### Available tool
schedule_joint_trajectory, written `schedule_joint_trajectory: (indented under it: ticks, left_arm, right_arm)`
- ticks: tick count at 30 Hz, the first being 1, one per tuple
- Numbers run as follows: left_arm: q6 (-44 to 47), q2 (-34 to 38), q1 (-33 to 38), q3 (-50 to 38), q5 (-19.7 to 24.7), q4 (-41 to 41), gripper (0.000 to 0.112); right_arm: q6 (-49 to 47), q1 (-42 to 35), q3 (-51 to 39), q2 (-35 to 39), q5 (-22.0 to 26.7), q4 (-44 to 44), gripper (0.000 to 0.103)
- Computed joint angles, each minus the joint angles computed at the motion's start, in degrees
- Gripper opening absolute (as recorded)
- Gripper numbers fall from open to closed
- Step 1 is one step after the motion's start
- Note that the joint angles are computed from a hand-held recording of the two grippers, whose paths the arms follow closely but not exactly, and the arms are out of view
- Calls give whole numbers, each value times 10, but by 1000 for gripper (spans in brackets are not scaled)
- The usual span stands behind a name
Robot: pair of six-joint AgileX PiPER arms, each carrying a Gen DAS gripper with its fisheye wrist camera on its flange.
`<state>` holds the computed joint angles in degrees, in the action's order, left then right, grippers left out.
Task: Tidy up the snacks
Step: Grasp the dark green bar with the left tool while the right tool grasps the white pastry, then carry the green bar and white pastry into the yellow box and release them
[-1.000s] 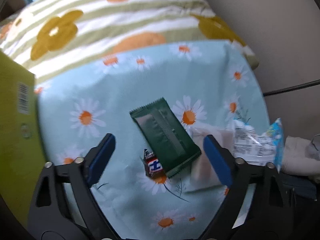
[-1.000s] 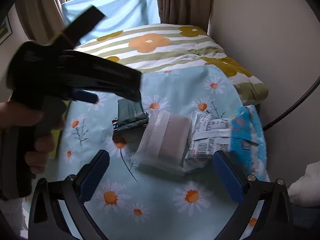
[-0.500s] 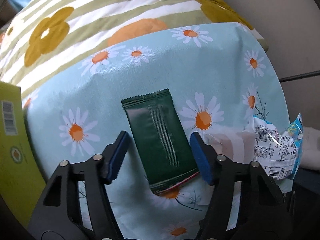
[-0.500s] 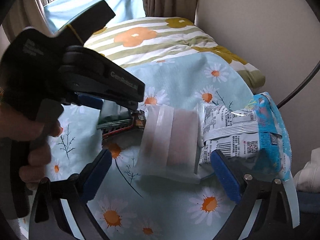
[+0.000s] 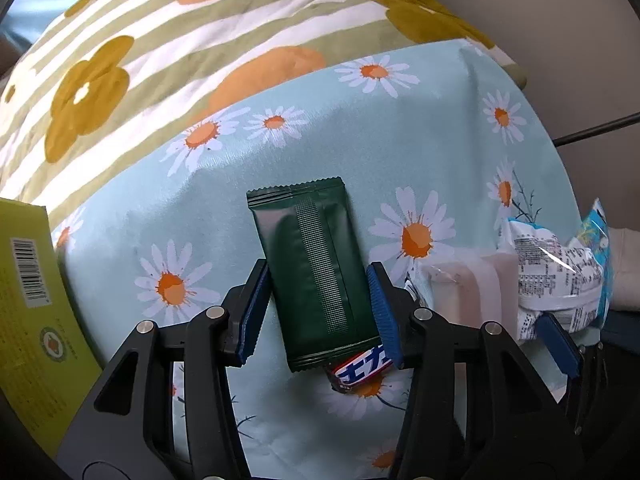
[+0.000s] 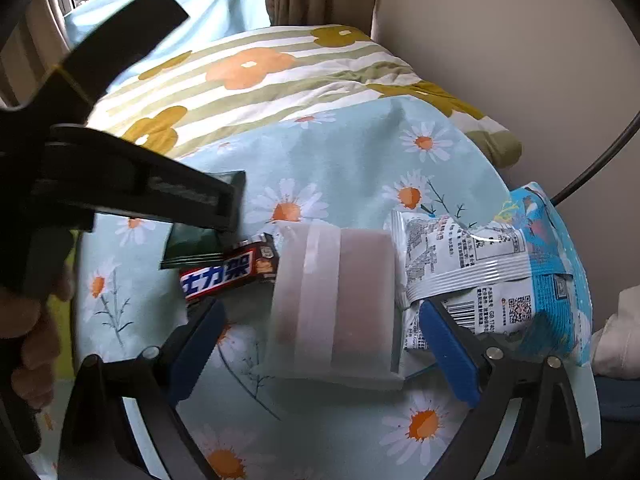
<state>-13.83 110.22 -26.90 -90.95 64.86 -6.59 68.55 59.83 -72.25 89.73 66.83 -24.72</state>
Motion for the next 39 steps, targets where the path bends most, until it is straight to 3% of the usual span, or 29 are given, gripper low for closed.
schedule_joint_trajectory:
  ticks: [2, 5, 8, 16, 25, 39]
  left_arm:
    - [4, -7, 1, 6, -6, 0, 45]
    - [7, -13, 2, 8, -10, 1, 45]
    - [11, -19, 5, 11, -14, -3, 45]
    - [18, -31, 10, 15, -18, -9, 45]
    - [7, -48, 7, 25, -21, -6, 45]
    - [-85, -168, -12, 9, 9, 39, 45]
  right_arm:
    - [2, 3, -5, 9, 10, -9, 94]
    - [-11, 0, -4, 12, 4, -2, 64]
    - [-21, 0, -7, 27, 18, 2, 64]
    - [-21, -44, 39, 10, -48, 48, 64]
    - [-28, -51, 68, -24, -82, 60, 59]
    - [-71, -13, -9, -89, -15, 7, 58]
